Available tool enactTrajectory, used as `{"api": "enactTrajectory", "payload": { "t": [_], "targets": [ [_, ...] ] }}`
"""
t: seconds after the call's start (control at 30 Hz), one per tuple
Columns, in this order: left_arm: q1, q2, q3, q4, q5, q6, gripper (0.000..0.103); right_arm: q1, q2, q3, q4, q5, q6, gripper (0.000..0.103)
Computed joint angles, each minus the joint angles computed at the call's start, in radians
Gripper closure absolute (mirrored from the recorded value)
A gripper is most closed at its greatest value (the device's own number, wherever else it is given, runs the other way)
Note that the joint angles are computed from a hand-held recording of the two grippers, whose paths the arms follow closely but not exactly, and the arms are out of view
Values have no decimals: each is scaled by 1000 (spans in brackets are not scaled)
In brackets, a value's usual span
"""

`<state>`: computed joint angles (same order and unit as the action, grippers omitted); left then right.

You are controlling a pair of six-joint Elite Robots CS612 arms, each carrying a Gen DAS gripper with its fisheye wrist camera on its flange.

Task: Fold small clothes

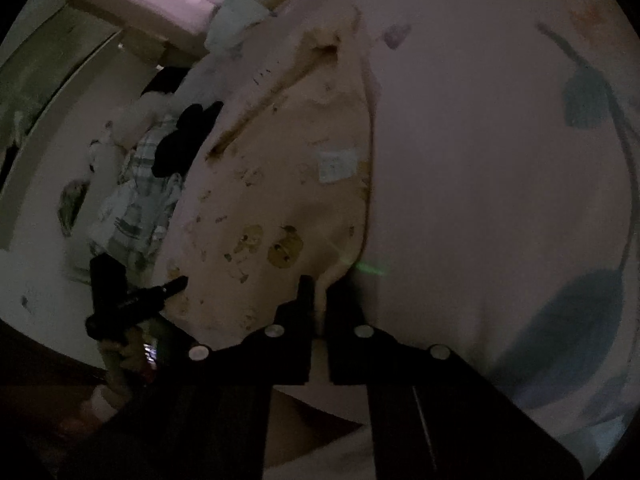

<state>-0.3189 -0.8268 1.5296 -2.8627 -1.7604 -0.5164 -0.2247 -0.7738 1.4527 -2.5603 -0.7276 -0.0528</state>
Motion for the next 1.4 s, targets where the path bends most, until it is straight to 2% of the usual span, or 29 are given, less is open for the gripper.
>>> {"api": "enactTrajectory", "payload": {
  "t": [0.07,0.13,0.3,0.47,0.8,0.97,1.13,1.27,1.4],
  "targets": [
    [-12,-7,0,12,46,46,92,2,-2,-1,-8,-3,-10,97],
    [-17,-10,0,2,58,70,92,0,-1,-3,-41,13,4,97],
    [-12,-10,-12,-38,48,72,93,-6,4,-5,-164,58,76,97],
    [-23,-26,-6,-66,125,114,93,-5,9,-20,-227,66,102,97],
    [-30,-32,-13,-68,151,97,93,2,19,-43,-300,99,136,97],
    [-26,-37,-21,-72,155,96,93,9,20,-65,-296,93,123,97],
    [-16,-31,-36,-113,143,59,93,16,18,-85,-297,53,119,97],
    [-20,-32,-44,-115,212,84,93,18,24,-106,-318,53,143,97],
    [-1,-21,-61,-142,155,54,93,24,27,-127,-296,25,116,97]
  ]
}}
